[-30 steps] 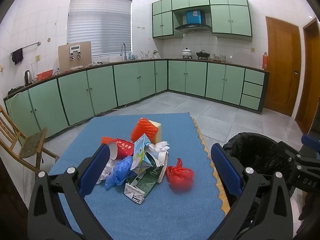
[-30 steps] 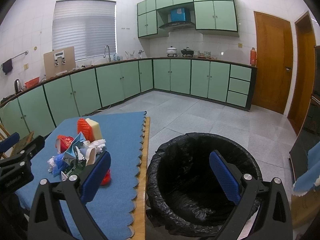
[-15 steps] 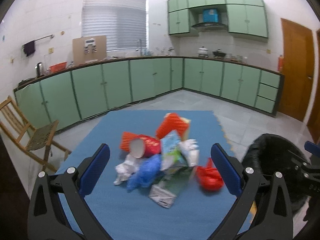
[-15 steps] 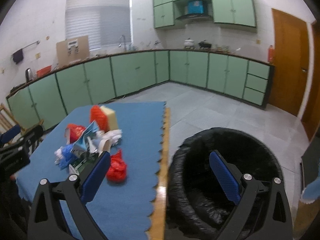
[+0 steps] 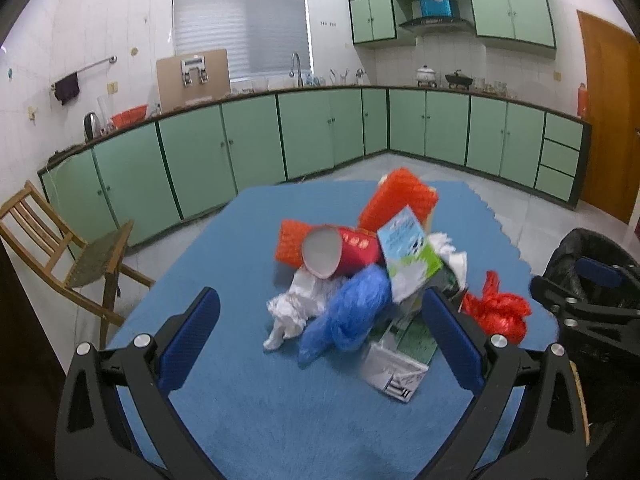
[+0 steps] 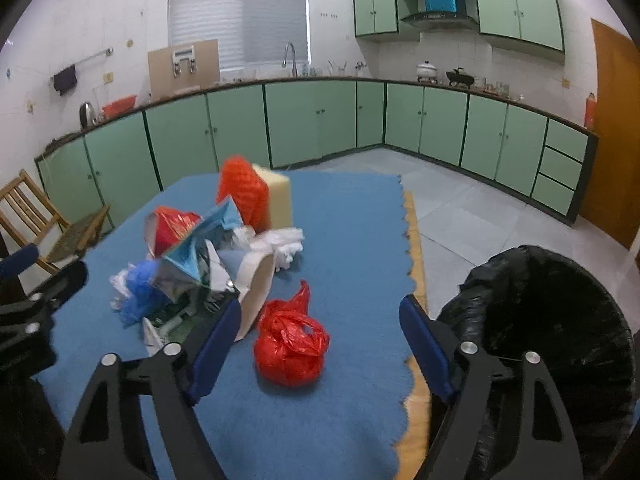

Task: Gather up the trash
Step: 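Grasp the red plastic bag with the right gripper while the left tool approaches the pile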

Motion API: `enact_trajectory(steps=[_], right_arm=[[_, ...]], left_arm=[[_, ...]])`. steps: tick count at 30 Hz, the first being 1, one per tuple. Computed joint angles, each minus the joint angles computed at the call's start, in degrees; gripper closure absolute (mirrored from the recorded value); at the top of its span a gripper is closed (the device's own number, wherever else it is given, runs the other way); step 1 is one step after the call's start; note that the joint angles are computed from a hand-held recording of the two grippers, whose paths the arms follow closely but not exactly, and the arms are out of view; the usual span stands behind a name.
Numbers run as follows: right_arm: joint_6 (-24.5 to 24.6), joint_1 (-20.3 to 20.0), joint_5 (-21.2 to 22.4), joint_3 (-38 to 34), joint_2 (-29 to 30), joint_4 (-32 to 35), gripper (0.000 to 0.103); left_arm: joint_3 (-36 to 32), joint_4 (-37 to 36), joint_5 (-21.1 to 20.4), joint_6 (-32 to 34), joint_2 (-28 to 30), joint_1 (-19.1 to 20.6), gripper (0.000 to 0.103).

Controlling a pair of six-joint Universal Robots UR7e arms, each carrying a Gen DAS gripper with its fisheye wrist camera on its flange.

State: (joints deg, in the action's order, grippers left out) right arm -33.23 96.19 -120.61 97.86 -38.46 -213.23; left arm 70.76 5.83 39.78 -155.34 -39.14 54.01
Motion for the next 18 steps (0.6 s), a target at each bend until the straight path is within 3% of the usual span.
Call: enact_trajectory(steps=[8, 11, 15, 18], right_arm=[[1.2, -2.0, -1.2, -3.7, 2.8, 7.7, 0.041], [1.9, -2.6, 0.2, -3.7, 2.4, 10.7, 0.044], [1.7, -3.2, 3.0, -3.6, 2.0, 13.9, 0.061], [2.3, -3.3, 4.5, -2.9, 1.4, 15.3, 0.064]], left_arm=[[-2.6, 3.7, 0.1, -2.8, 1.8, 1.4, 0.005], [-3.8, 5.0, 0.3, -3.6, 2.5, 1.7, 0.005], [-5.0, 7.1, 0.7, -4.9, 3.4, 1.7, 0.005], [-5.2, 7.3, 1.3, -4.9, 3.7, 1.7, 0.005]])
